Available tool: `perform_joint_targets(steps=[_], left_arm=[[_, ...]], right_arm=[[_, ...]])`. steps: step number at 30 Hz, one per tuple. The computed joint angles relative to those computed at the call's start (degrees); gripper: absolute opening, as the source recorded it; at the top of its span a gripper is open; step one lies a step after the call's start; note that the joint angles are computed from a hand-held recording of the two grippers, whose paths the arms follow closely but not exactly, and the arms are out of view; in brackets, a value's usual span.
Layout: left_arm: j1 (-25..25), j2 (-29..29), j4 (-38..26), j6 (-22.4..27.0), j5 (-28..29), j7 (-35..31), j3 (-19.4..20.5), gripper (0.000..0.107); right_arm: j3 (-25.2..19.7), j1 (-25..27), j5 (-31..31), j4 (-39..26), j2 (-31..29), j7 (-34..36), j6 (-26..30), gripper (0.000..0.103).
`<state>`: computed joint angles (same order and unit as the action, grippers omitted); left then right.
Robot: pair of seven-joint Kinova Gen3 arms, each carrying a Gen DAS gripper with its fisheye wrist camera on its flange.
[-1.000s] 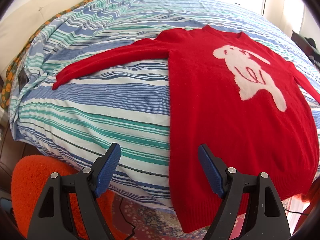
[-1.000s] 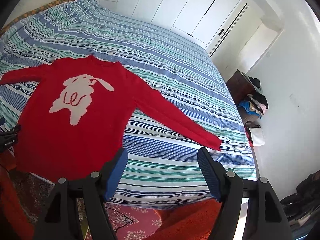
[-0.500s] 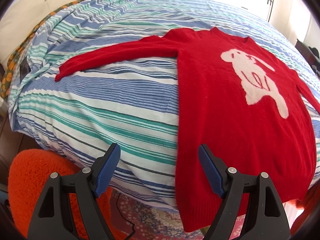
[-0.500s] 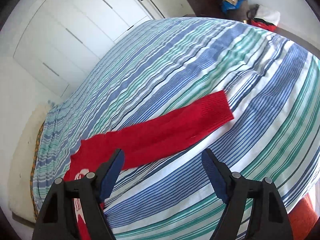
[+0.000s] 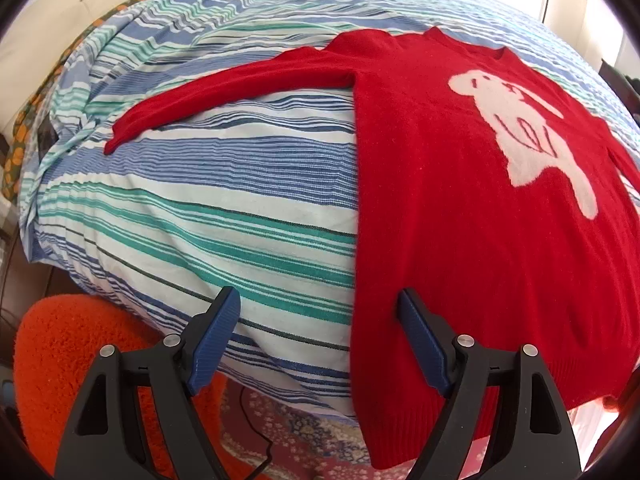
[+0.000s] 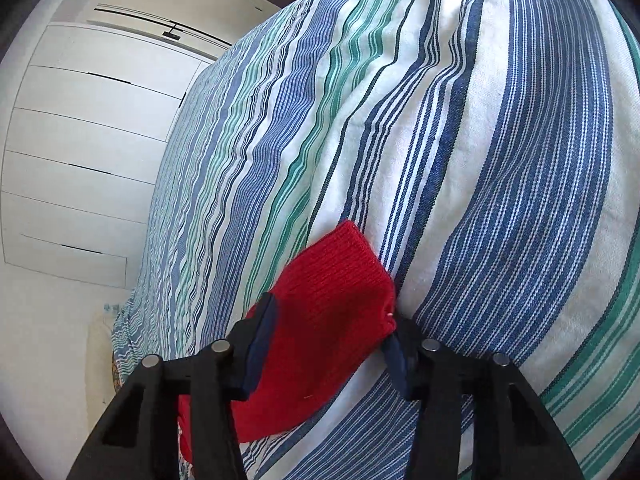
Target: Fold small clothes
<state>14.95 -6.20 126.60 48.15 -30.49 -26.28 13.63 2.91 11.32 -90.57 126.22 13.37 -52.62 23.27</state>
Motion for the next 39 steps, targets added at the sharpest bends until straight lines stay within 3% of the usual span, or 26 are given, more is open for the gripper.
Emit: perform_joint_targets(steps=[5,10,16,18,23,28,32,34,35,36,39], left_arm=[[-0.3,-0.3,0.6,-0.7,0.1,-0.2,-0.1,0.084],[-0.7,-0.7,1.1,-2.4,1.3,-2.1,-0.8,0.085],[-2.7,-3.9,2.2,-4.9,3.9,-5.0,-1.6,0.085],[-3.9,-5.0,2.7,-6.0,5.7,-6.7,-2.3,0.085],[-7.4,-7.7,4.2,-8.1,11.5,-12.7,-5.3,0.085],[-10.7,-10.0,5.9,-9.9,18.6,-19.4,-10.2,0.085],[-13.0,-10.7,6.7,-10.7,23.7,-24.0,-13.0,0.085],[-14.4,-10.7,6.8,-10.8,24.7,-25.0,-12.4,0.085],[-15.1,-10.7,6.8,-10.7,24.7,-25.1,-11.4,0.085],[-15.7,-10.6,6.8,-10.7,24.7,-25.2,-10.5,0.085],[-16.8,-10.6,6.7,-10.6,24.3,-25.4,-8.8,0.085]], right_arm=[[8.7,-12.1,11.7,-3.5,-3.1,-8.5,-2.8,0.01],[17.2,-25.4,23.3,-13.8,-8.1,-13.3,2.5,0.01],[18.8,-40.7,37.3,-29.7,-6.0,-27.0,5.1,0.01],[15.7,-42.6,41.9,-35.0,-3.5,-31.4,5.8,0.01],[2.4,-39.9,53.6,-48.2,4.9,-40.1,9.0,0.01],[-10.8,-36.6,62.3,-56.0,12.5,-44.4,10.4,0.01],[-14.6,-37.8,69.7,-62.0,18.2,-48.0,14.8,0.013],[-18.2,-36.1,70.4,-65.8,22.0,-47.1,19.5,0.039],[-20.8,-34.1,69.4,-66.8,23.8,-46.0,21.2,0.08],[-22.4,-32.4,67.7,-66.7,24.6,-44.4,22.1,0.089],[-23.0,-28.8,64.1,-62.3,23.1,-41.1,19.5,0.087]])
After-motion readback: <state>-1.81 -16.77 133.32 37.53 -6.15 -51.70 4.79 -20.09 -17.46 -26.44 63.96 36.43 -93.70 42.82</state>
